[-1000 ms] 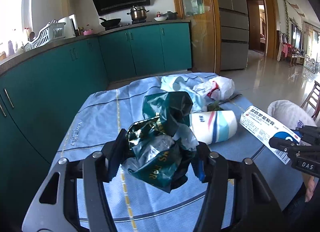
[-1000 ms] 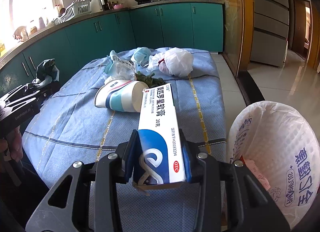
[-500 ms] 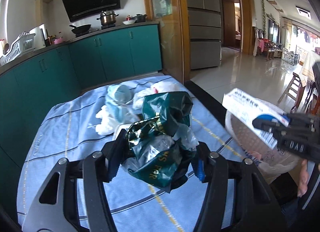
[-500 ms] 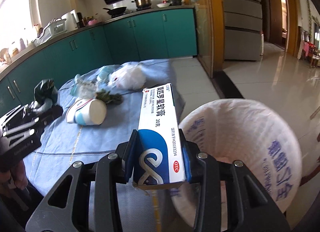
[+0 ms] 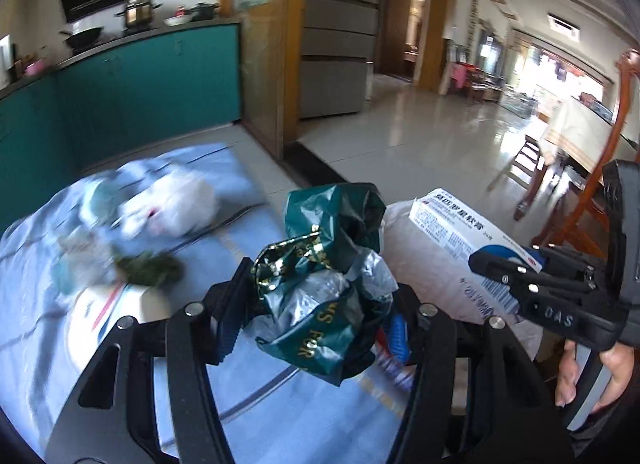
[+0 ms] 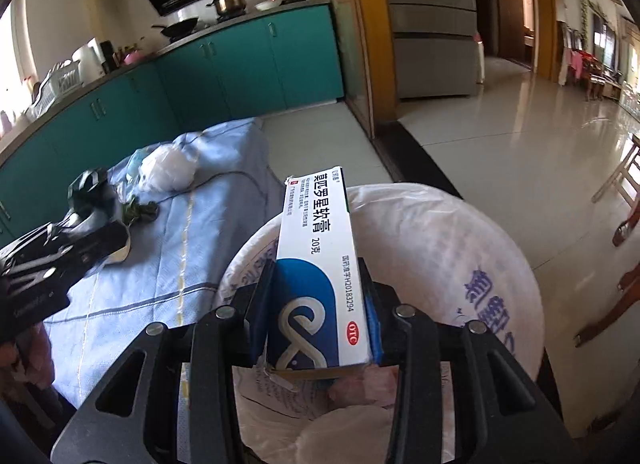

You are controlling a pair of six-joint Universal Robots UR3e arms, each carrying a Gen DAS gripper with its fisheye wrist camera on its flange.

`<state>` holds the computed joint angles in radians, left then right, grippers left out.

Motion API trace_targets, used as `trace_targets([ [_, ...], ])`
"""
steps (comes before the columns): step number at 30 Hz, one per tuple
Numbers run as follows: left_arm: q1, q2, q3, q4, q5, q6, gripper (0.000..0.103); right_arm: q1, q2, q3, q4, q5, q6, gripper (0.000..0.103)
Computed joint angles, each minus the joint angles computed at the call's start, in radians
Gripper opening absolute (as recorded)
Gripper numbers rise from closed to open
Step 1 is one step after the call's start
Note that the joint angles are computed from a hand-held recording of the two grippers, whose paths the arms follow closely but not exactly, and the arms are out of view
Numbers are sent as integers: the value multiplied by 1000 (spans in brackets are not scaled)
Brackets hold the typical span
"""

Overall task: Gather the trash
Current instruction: 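Carry the medicine box and green bag over the bin and open both grippers, then grasp the clear snack bag with the left gripper while the right gripper grasps the white tissue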

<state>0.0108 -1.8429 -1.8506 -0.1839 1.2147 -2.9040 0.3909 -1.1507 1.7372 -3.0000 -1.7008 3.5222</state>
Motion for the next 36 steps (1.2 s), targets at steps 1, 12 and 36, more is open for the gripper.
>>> trace_targets([
  [1, -12, -36, 46, -25, -21, 4, 59, -11, -16, 30, -16, -1, 11, 39],
  [12, -193, -233, 173, -4, 81, 31, 67, -25, -35, 59, 91, -115, 86, 39],
  [36, -37, 58, -155, 270, 291, 159, 83, 101, 154, -251, 185, -183, 91, 75],
])
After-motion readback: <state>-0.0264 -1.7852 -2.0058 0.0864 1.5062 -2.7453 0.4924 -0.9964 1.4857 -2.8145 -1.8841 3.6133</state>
